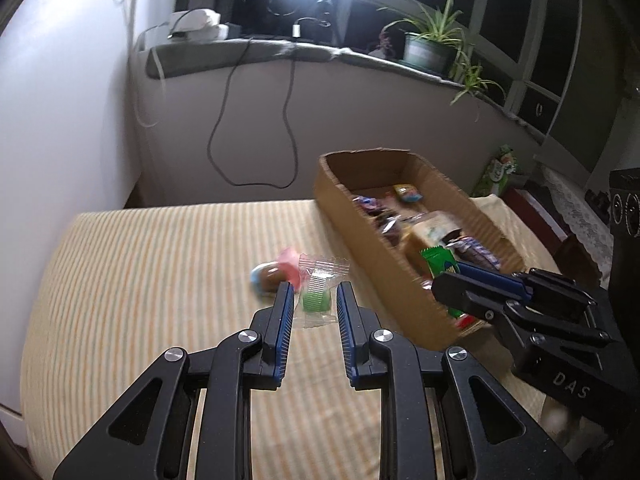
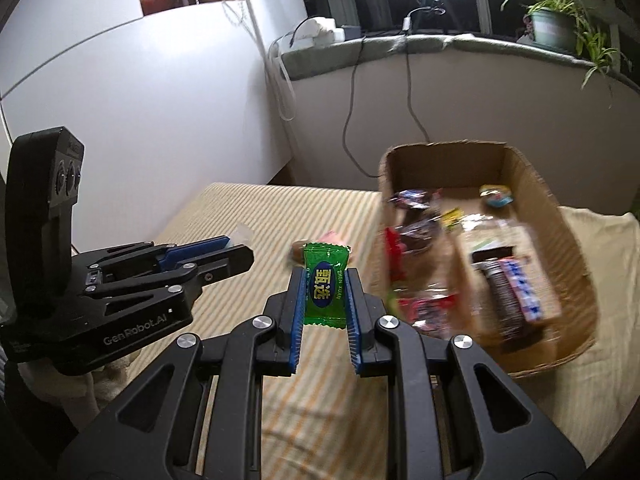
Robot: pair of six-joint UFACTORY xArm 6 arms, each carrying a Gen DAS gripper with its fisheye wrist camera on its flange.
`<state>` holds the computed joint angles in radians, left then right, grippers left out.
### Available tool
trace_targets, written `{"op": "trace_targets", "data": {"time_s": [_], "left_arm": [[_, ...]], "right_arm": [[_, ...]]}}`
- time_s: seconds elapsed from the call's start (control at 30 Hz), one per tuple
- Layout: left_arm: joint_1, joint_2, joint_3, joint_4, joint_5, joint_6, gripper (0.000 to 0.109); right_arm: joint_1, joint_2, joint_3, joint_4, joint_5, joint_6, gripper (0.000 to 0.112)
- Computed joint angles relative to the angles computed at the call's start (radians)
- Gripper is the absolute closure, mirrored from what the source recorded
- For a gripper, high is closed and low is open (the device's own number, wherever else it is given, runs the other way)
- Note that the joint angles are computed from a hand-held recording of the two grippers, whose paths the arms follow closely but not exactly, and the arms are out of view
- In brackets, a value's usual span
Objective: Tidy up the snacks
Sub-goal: 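Lift both held candies and carry them over the box, then open both grippers to drop the candies into the box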
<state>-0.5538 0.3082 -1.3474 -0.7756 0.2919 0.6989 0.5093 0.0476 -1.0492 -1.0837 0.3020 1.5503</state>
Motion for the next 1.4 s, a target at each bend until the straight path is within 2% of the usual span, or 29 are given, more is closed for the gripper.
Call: {"op": "trace_targets", "data": {"time_s": [0.17,0.53,1.03,1.33,1.4], "left_arm": [[-0.035,0.022,-0.038,0.024,0.003,-0.027,0.088],[-0.088,0.099,-0.155,0.101,0.029,-0.099,0.088],[-0.13,0.169,-0.259,0.171,0.068,-0.155,0.088],[-0.136,0.179,-0.273,0.198,0.069,-0.18,0.088],[-0.136,0.178,-0.271,0.197,0.069,-0.179,0.088]], "right_arm": [[-0.052,-0.08,0.075,-0.018,-0.003,-0.007,0.093],[-0.158,-0.145,0.153,0.026,-0.029,-0.099,0.093],[-0.211,-0.164,0.195,0.087,-0.047,-0.156,0.092],[-0.212,-0.165,0.208,0.142,-0.056,-0.192,0.087],[-0.211,-0.167,0.209,0.135,-0.053,-0.183,0.077]]}}
